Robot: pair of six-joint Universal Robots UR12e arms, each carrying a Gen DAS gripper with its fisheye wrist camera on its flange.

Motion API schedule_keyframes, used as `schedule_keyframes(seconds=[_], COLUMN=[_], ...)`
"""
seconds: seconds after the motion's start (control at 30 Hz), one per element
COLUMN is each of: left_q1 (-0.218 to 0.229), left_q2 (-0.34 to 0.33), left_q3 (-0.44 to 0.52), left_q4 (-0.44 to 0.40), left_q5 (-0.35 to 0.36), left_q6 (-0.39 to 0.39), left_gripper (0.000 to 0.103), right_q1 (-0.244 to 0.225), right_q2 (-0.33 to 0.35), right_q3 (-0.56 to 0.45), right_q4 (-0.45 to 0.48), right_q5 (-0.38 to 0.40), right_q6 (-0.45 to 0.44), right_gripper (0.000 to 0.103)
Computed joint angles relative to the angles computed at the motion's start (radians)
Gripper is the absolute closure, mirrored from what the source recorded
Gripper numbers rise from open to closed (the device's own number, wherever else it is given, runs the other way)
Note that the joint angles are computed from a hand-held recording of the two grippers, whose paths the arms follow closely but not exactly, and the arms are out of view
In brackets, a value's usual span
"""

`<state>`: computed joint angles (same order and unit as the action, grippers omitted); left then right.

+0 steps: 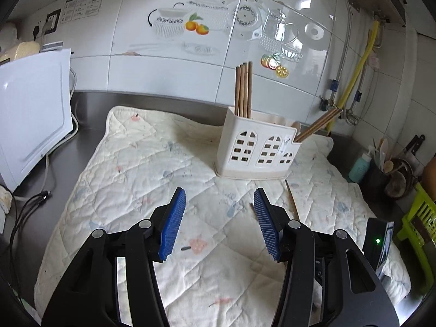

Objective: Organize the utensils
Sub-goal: 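Close the right tool on a chopstick while the left tool approaches another, then close the left tool on a chopstick while the right tool holds its own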

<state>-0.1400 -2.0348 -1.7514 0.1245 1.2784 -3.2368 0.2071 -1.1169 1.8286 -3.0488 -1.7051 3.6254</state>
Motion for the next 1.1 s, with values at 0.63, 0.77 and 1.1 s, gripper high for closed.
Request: schedule_keyframes(seconds=[0.63,0.77,1.1], left_q1=[-0.095,-0.115,-0.144], left_q2=[0.007,-0.006,-0.029], left_q3=[-0.114,-0.100,-0.074], left_q4=[-0.102,-0.133,-0.171], left_q5=[-0.092,-0.082,-0.018], left_q6=[0.039,0.003,-0.121], left_gripper=[0.063,0.076,0.082], right_q1=[-0.031,-0.040,-0.058], right_q2=[-0.085,-0.098,-0.105], right_q3=[0.143,0.169,0.195], right_q4=[-0.157,-0.184,-0.214], right_q5=[0.008,0.018,0.051], right_q6=[-0.099,-0.103,-0.098], right_gripper=[0.097,0.097,0.097])
